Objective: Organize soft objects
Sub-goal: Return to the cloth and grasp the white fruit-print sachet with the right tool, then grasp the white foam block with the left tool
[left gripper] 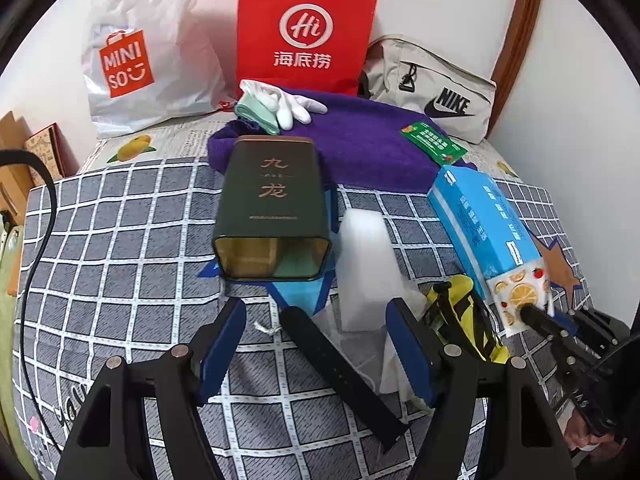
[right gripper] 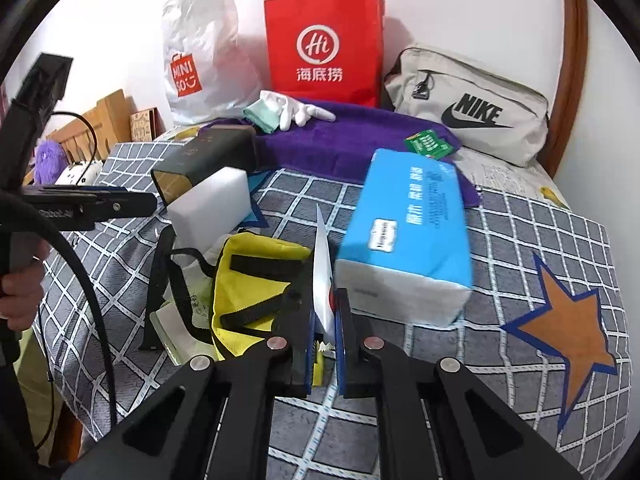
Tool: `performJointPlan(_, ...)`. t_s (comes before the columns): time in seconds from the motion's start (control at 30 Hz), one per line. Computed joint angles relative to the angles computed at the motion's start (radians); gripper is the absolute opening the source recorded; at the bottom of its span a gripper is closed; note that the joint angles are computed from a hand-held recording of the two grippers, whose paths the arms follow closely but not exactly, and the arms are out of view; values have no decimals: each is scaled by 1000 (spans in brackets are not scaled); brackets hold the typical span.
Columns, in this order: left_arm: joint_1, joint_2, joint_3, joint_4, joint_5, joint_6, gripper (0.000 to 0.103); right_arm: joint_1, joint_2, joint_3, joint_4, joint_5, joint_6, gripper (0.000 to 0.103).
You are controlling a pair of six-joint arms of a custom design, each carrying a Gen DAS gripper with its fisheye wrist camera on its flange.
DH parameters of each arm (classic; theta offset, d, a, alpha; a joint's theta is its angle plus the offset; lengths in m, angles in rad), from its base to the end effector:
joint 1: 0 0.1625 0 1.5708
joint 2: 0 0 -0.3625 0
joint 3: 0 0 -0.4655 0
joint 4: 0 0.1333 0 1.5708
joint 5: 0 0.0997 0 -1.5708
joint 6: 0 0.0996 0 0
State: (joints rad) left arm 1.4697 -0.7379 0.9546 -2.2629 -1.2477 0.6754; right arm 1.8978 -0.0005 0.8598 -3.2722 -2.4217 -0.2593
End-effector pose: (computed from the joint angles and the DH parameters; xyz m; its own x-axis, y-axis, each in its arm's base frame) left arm 0.0778 -0.8670 0.2679 -0.6916 0.5149 -0.5065 0.6690 0.7209 -0.1807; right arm 0.3064 -0.7216 -0.1592 -0.7228 0.1471 0.6752 -0.4130 0.6914 -0.5927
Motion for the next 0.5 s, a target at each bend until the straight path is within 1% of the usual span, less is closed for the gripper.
performJointPlan(0.1,-3,17,-17,20,-4,-12,71,-2,-22,33,-17,18,6,8)
performJointPlan(0.17,-4,25,-30,41,-23,-16,71,-7,-28,41,-1,17,19,7)
performJointPlan(0.3,-6,40,-50,82,-63,-7,71,-7,-36,58,-11,16,23,7)
performJointPlan(0.4,-18,63,-59,70,-21,-3,71,-7,-43,73,-14,18,33,7)
performJointPlan(0.5,-26,87,-66,43,42,7,71,-6,-46,81,-20,16,34,7)
